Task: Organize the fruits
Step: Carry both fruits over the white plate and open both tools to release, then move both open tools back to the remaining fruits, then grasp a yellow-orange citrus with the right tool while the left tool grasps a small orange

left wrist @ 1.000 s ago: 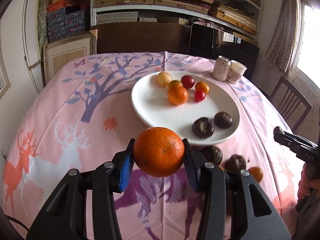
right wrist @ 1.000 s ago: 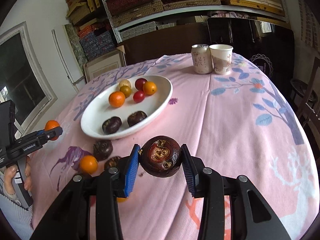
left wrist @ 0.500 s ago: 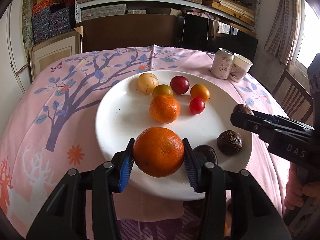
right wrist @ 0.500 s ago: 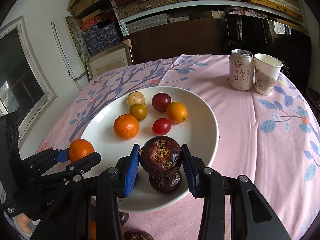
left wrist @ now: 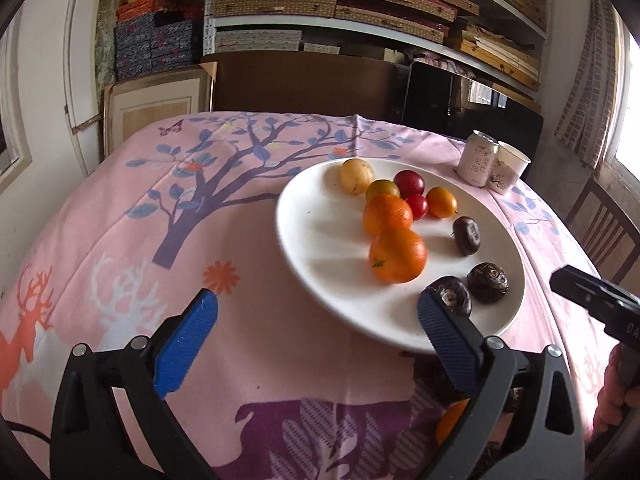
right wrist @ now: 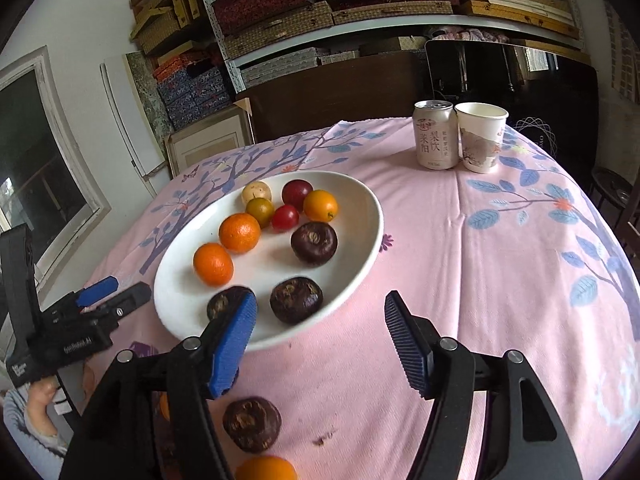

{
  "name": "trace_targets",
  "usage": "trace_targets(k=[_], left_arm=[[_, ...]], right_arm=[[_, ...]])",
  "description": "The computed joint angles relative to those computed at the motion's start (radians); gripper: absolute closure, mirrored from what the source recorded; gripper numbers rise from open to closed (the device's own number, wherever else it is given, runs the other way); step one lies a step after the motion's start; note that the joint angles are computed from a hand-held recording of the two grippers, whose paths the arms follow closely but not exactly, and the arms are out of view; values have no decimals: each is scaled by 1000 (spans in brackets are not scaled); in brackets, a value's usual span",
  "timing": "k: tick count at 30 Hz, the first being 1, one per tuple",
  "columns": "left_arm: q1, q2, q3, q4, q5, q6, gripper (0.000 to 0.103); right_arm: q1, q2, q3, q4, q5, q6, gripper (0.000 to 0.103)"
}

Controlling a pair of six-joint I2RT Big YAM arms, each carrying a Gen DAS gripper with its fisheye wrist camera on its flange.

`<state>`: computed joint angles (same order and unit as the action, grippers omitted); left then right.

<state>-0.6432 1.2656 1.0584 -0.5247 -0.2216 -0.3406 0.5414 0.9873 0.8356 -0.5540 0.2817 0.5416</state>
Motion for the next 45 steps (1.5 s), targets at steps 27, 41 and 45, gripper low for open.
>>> trace_targets(k=[27, 41, 45], left_arm=[[47, -144, -162, -103, 116, -195, 5], [-48, -145, -152, -79, 59, -73, 5], [-103, -150, -153, -23, 108, -17, 5]], right_arm=[[224, -30, -60, -195, 6, 6, 61], [148, -113, -106, -160, 51, 121, 65], [118, -102, -106, -173, 24, 140, 65]])
